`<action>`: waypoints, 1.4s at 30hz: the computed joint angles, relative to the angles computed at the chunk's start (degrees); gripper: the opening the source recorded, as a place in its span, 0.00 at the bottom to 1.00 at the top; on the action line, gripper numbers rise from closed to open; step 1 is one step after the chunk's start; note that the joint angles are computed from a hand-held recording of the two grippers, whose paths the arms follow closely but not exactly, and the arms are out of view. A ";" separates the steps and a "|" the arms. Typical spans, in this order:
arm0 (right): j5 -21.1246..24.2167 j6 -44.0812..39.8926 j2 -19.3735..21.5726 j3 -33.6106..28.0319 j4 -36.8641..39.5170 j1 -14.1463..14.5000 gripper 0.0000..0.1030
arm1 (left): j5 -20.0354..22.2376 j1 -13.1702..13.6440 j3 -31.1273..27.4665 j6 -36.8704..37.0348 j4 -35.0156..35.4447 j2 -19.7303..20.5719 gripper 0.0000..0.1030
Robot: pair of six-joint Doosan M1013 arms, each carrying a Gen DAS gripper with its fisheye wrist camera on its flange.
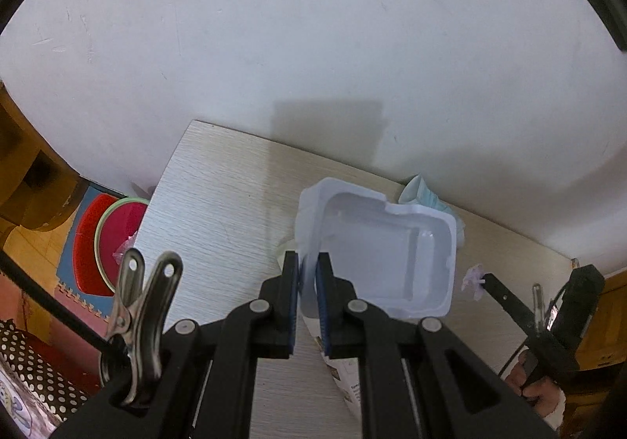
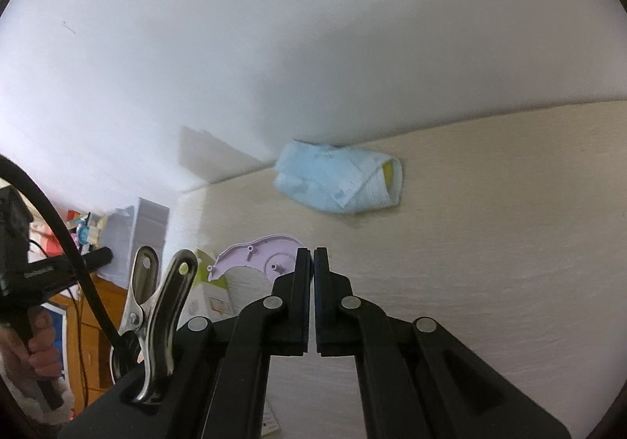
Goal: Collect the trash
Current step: 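Carry the white tray in the left tool while the right tool carries the pink piece to the bucket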
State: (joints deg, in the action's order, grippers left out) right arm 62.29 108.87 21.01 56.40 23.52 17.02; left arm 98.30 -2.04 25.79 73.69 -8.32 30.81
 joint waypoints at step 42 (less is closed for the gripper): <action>12.07 -7.00 21.14 -40.36 6.61 9.57 0.02 | -1.37 8.67 0.15 -5.44 1.23 -2.53 0.09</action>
State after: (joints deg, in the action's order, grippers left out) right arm 74.35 101.87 42.16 16.03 30.13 26.59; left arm 96.93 6.63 25.95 68.25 -7.10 28.28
